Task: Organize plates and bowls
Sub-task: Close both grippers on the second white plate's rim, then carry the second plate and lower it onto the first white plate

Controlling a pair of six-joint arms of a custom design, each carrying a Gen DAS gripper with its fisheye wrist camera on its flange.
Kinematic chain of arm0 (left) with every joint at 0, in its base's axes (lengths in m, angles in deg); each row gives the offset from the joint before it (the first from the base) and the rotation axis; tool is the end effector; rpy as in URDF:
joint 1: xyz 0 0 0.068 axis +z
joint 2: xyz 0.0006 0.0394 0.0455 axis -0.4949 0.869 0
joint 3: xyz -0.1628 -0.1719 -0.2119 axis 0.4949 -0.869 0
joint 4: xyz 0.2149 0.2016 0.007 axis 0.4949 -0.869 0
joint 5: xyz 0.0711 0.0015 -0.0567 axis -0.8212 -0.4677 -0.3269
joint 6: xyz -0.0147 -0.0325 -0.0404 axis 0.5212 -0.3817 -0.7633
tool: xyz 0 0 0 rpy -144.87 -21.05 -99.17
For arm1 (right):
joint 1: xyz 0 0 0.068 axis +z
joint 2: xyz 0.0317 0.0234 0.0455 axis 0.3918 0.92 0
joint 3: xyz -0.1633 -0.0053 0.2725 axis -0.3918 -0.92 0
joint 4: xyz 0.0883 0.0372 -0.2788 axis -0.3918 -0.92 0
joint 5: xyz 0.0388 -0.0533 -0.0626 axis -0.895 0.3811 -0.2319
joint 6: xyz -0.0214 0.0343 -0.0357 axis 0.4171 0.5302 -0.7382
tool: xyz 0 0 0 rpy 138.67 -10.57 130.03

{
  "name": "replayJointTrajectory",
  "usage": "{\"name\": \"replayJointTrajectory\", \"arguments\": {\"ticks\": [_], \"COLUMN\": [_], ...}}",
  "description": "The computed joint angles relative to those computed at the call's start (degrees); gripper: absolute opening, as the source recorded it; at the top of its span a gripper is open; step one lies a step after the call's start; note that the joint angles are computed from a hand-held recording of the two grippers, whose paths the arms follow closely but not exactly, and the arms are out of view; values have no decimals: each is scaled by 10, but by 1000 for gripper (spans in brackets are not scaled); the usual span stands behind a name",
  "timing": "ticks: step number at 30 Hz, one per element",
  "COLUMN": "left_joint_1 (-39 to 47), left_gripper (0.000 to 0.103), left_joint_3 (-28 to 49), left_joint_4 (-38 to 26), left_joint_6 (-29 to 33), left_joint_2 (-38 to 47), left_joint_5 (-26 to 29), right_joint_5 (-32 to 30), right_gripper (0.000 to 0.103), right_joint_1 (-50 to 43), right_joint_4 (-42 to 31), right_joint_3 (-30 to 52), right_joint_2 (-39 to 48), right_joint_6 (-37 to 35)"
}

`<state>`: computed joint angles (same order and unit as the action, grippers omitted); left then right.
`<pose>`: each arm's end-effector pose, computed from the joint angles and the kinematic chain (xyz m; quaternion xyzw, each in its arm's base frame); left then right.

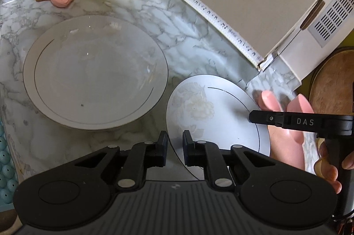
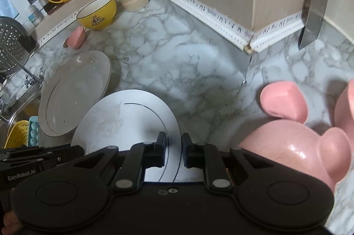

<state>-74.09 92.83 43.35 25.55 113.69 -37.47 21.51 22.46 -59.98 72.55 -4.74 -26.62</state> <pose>0.1863 -0.1813 0.2287 0.0432 0.9339 -0.2271 0.2729 0.1916 0.0097 0.2840 0.0380 0.9511 0.1794 0.2484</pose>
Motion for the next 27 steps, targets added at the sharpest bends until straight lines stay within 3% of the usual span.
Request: {"name": "replayJointTrajectory", "arguments": {"ticks": [10, 27], "left_joint_1": [56, 232], "left_gripper": [13, 13], "left_joint_3": [24, 33], "left_joint_4": [-11, 13], "left_joint_6": [42, 130], "left_joint_2": [-1, 49], "left_joint_5": [-1, 27], "right_joint_5": [14, 65], "right_gripper": [15, 15], "right_joint_1": [42, 199], "right_joint_4": [31, 154], "right_joint_3": [40, 106], "right_joint_2": [38, 204], "right_joint_6": [43, 159]}}
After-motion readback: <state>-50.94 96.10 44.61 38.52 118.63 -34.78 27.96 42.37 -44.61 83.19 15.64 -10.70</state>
